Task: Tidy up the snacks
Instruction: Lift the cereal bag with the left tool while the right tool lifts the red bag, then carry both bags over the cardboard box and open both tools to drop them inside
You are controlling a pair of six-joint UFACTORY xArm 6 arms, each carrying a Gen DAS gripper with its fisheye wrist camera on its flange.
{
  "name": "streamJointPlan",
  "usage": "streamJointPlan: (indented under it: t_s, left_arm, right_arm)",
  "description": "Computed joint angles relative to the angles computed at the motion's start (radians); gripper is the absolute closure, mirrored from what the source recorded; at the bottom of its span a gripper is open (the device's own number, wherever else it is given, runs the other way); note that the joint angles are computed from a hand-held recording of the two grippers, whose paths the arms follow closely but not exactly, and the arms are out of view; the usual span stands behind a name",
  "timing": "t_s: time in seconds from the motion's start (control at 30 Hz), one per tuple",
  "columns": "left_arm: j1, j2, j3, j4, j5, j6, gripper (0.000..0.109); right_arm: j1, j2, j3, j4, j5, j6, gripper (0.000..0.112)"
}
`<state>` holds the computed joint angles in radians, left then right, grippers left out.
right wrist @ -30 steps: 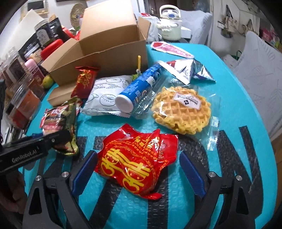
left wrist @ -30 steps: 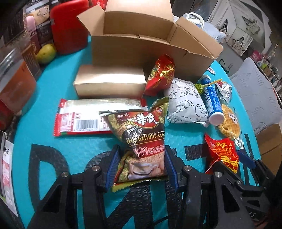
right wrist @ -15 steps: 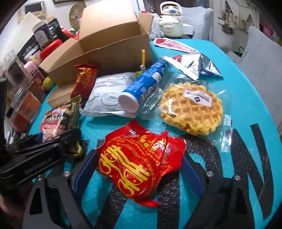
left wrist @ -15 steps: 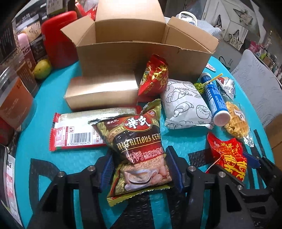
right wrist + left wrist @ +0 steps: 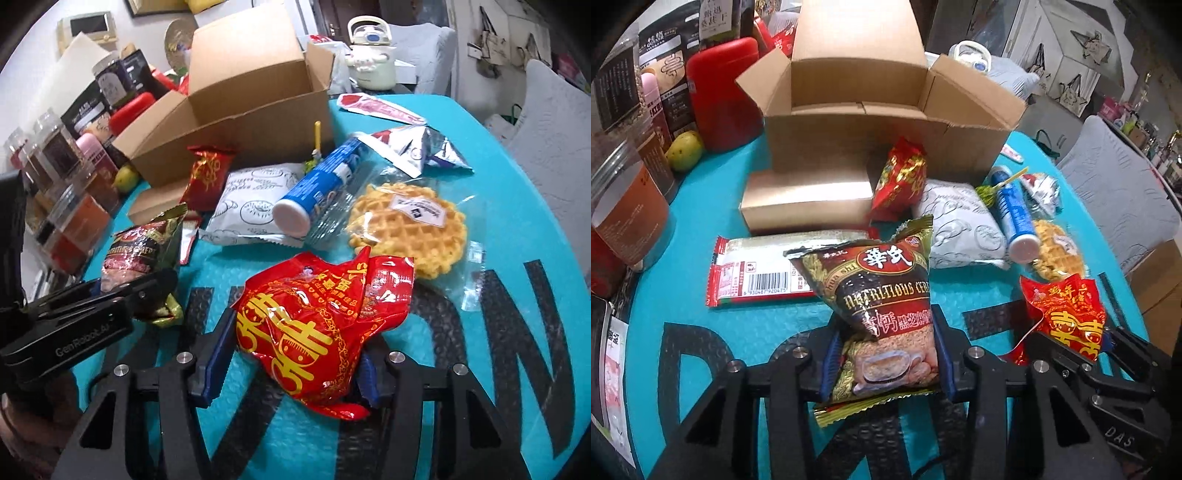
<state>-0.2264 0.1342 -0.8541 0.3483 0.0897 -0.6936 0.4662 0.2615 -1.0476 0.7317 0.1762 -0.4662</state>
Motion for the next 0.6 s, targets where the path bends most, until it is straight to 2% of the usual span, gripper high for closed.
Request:
streamJointPlan:
  t_s: [0.13,0.23,0.4,0.5,0.6]
  left_arm:
    - [-0.011,-0.055,0.041,-0.087,-0.021,0.083,0.067]
    - [-0.011,-0.097,0.06,-0.099,-0.034,0.105,0.067]
    - [0.02,-0.151,0.053,0.071,-0.049,-0.017,0.067]
    - [0.035,-0.128,-0.008,0.208,-0.047,-0.127,0.067]
    - [0.055,-0.113,-0.059,0.289,-0.052,-0.177,0.067]
  right_arm:
    - [-0.002,-0.034,0.008,0.084,0.014,-0.088,0.055]
    - [0.002,-0.056,0.002,0.146,0.022,-0.161,0.055]
    - [0.009,-0.076,-0.035,0.218,0.031,-0.266,0.055]
    - [0.012,-0.072,-0.074,0.231,0.025,-0.305,0.055]
    - [0.01,-0.056,-0.128,0.255,0.025,-0.354,0.055]
